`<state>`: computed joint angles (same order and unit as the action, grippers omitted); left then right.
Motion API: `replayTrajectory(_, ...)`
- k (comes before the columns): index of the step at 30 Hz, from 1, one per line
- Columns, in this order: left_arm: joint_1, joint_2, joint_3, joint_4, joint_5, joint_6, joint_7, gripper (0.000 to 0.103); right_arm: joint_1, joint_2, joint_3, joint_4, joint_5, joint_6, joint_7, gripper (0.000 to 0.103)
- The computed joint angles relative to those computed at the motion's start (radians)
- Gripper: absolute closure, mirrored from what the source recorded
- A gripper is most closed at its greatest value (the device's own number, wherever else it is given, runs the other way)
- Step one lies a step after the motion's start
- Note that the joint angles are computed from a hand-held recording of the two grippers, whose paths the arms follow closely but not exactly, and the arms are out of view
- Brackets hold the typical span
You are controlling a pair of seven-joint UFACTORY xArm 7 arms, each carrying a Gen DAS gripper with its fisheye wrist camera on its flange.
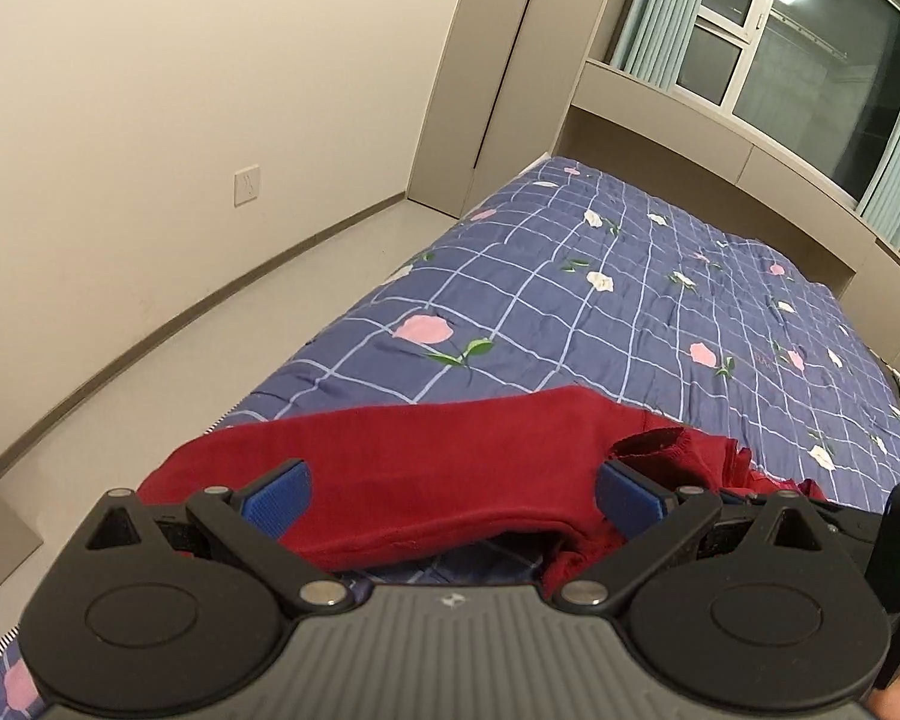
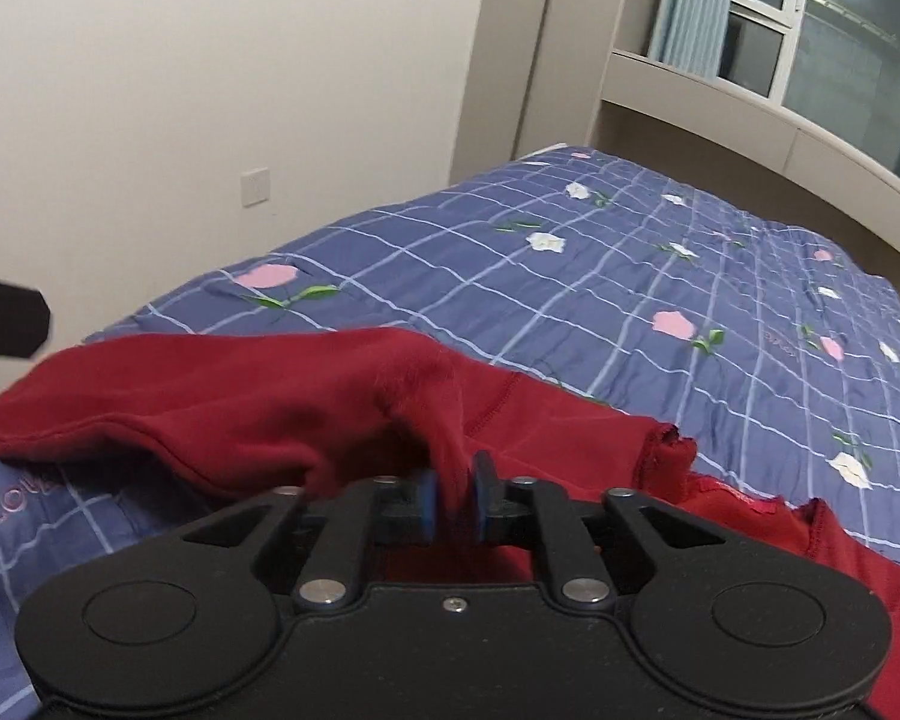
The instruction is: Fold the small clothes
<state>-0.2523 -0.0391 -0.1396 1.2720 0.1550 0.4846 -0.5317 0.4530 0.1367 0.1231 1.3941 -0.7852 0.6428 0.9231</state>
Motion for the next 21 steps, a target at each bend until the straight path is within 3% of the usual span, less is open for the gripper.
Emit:
replayTrajectory(1,-0.001,-0.001,-0.001,-0.002,-0.002,0.0,0.002,0.001,-0.013,-0.001,0.001,-0.008,0.035,-0.029,-0.032,0.051)
replayTrajectory(2,-0.002,-0.001,-0.001,-0.003,-0.003,0.001,0.002,0.001,-0.024,-0.018,0.002,-0.032,0.069,-0.069,-0.059,0.043)
replayTrajectory(5,-0.008,0.01,-0.006,0.003,0.001,0.006,-0.004,0.001,-0.04,-0.12,0.012,-0.14,0.082,-0.116,-0.037,0.024)
replayTrajectory(7,-0.015,0.021,-0.008,0.011,-0.002,0.008,0.004,0.001,-0.069,-0.223,0.026,-0.244,0.039,-0.127,0.056,0.015)
replayTrajectory(11,-0.037,0.059,-0.017,0.032,0.012,-0.014,0.023,0.0,-0.163,-0.463,0.071,-0.462,-0.021,-0.074,0.249,0.012)
replayTrajectory(14,-0.065,0.11,-0.021,0.07,0.041,-0.021,0.028,0.0,-0.261,-0.589,0.138,-0.552,-0.075,0.084,0.334,0.012)
replayTrajectory(16,-0.092,0.155,-0.018,0.107,0.089,-0.023,0.011,0.0,-0.328,-0.627,0.178,-0.572,-0.089,0.204,0.358,0.01)
replayTrajectory(19,-0.136,0.22,-0.006,0.169,0.141,-0.017,-0.012,0.0,-0.41,-0.643,0.195,-0.603,-0.116,0.281,0.39,0.01)
replayTrajectory(21,-0.172,0.258,0.012,0.211,0.189,0.009,-0.042,0.0,-0.44,-0.65,0.178,-0.629,-0.129,0.276,0.413,0.01)
